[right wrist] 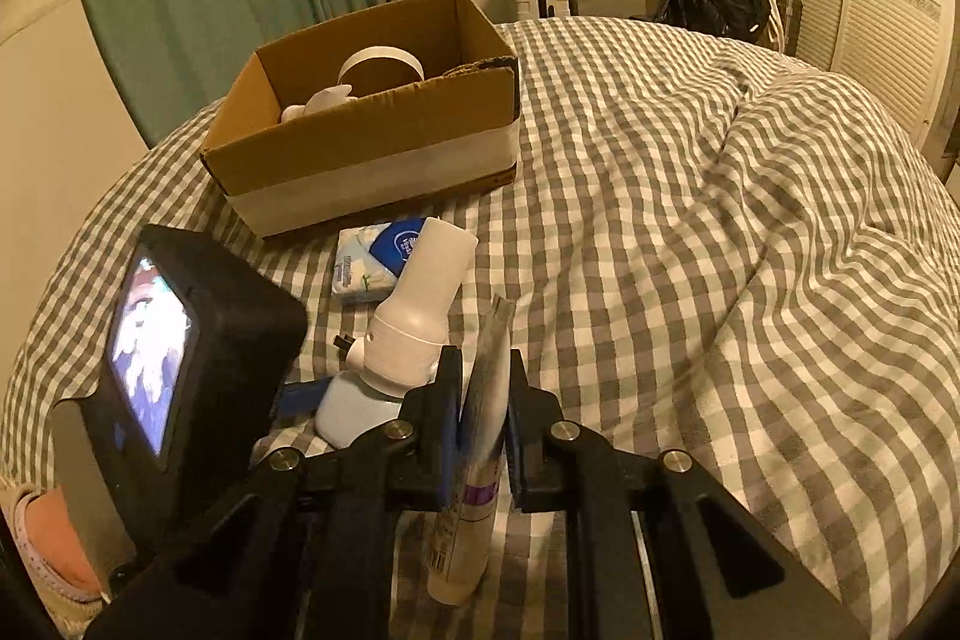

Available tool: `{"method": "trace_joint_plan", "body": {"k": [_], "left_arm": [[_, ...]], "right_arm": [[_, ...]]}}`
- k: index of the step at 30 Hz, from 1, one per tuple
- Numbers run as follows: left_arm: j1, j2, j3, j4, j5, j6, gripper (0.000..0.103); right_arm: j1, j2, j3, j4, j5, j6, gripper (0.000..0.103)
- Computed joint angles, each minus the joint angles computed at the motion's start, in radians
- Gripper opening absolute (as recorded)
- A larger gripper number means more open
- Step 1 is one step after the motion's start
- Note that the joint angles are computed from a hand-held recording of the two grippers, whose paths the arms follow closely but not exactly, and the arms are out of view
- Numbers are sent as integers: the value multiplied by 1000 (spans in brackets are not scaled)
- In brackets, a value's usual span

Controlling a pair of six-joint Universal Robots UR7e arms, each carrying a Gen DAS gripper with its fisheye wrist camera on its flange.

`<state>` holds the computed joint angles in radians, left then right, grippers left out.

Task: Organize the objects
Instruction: 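Grasp the light blue earbud case with the left tool, then lower the earbud case into the box with the left tool while the right tool drops the toothpaste in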

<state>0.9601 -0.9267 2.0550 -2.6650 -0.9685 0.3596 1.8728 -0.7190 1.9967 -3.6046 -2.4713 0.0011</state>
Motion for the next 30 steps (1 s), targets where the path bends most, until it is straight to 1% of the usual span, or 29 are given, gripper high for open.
{"method": "trace_joint_plan", "body": {"k": [4, 8, 11, 13, 15, 16, 18, 20, 23, 24, 25, 27, 29, 30], "left_arm": [[-9, -37, 29, -44, 14, -2, 51], [-22, -83, 59, -116, 36, 3, 51], [-37, -113, 68, -169, 41, 18, 51], [-54, -130, 80, -206, 42, 12, 51], [-61, -144, 90, -243, 44, 27, 51], [-55, -131, 69, -261, 39, 46, 51], [-75, -97, 39, -288, 39, 38, 51], [-65, -96, 22, -292, 33, 47, 51], [-50, -76, 16, -331, 54, 59, 51], [-36, -103, 20, -315, 55, 67, 51], [-27, -97, 13, -310, 58, 64, 51], [-7, -98, 5, -290, 62, 56, 51], [9, -81, -10, -280, 68, 51, 51], [16, -75, -15, -276, 69, 49, 51]], "right_arm": [[12, 8, -4, -40, -21, -17, 12], [38, 26, -17, -135, -51, -78, 11], [54, 24, -22, -175, -55, -106, 10], [63, 23, -29, -177, -54, -118, 7], [76, 28, -44, -188, -59, -148, 5], [81, 28, -49, -188, -55, -157, 5], [86, 21, -57, -175, -39, -164, 5], [89, 22, -70, -166, -39, -181, 5], [67, 11, -72, -88, -8, -124, 6], [53, 10, -72, -54, 3, -89, 8], [40, 9, -72, -21, 10, -61, 11], [12, 18, -89, 73, 6, -4, 28], [-14, 30, -107, 184, -5, 55, 33], [-21, 33, -115, 226, -11, 79, 33]]}}
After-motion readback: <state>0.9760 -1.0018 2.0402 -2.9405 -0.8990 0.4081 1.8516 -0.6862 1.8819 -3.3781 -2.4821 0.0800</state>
